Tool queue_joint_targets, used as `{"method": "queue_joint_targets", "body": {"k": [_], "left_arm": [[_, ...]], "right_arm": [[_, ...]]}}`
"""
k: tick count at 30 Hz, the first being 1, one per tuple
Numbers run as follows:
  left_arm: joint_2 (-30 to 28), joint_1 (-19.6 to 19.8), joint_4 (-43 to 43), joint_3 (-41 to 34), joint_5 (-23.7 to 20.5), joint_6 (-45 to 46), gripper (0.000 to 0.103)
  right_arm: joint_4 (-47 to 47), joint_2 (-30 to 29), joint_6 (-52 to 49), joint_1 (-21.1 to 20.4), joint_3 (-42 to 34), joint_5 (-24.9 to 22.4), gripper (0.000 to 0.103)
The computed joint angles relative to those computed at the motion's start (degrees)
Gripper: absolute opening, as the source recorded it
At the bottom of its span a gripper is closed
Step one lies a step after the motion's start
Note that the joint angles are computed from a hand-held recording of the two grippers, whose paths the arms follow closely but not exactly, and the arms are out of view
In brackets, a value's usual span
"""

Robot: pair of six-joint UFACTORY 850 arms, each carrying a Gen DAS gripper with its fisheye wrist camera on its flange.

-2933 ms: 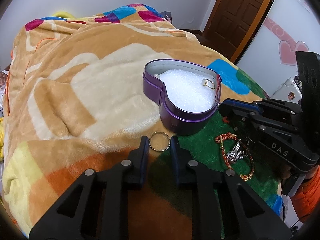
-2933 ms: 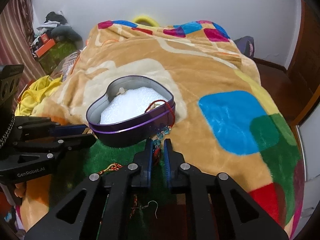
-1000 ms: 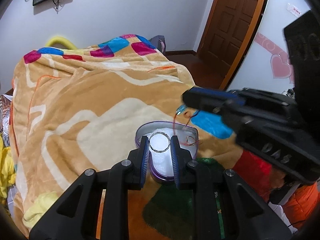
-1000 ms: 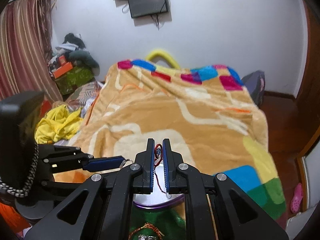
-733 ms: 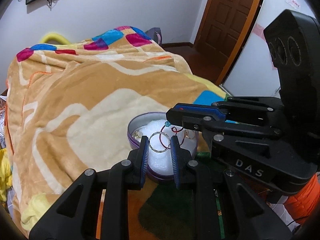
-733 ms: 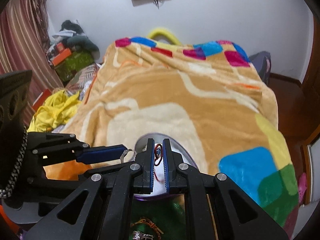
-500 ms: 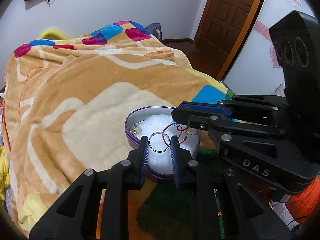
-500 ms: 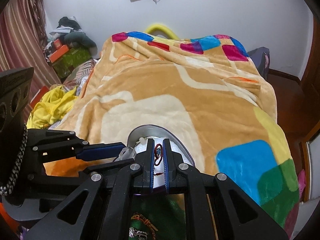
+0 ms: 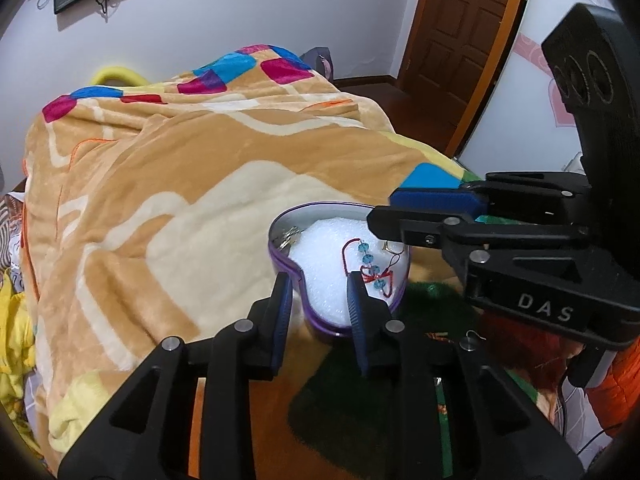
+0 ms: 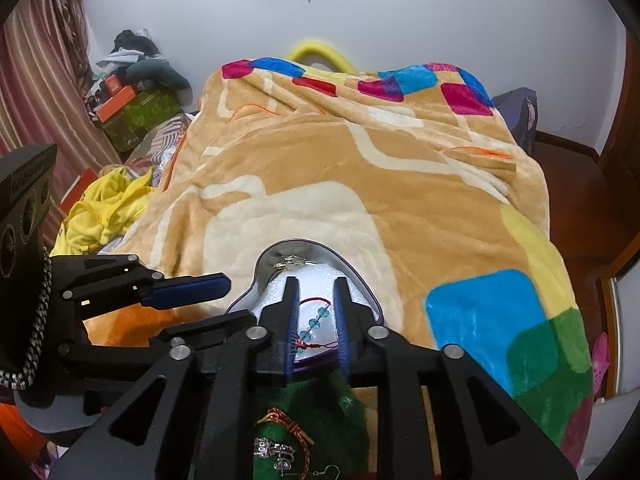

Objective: Organize jewelry
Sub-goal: 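Open both tools over the tin and lift them away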

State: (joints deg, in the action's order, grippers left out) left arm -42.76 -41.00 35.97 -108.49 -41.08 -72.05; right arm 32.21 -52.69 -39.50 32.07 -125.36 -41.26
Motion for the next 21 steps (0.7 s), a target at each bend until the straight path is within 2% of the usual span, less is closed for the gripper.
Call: {"method": "queue_joint_targets", "body": {"k": [4, 7, 11, 16, 21], "left_arm": [[1.2, -0.5, 1.8, 1.1, -0.6, -2.0, 0.029], [2.4, -1.0, 3.8, 2.3, -1.5, -4.1, 0.033], [3.7, -1.6, 5.4, 3.2, -2.6, -6.1, 0.034], [5.0, -2.8, 7.6, 3.7, -4.0, -8.9, 0.04], [5.9, -4.1, 9.0, 3.7, -5.4, -10.6, 0.041]], "right_arm": [[0.9, 2.2, -1.1, -0.1, 3.1, 2.3, 0.033], [1.5, 3.9, -1.7, -0.1, 5.4, 4.1, 0.037], [1.6, 6.0, -2.2, -0.2, 8.1, 6.0, 0.037], [3.7, 9.8, -4.6, -0.4, 13.4, 8.5, 0.037], [6.0, 13.6, -7.1, -0.8, 18.6, 10.9, 0.037]]}}
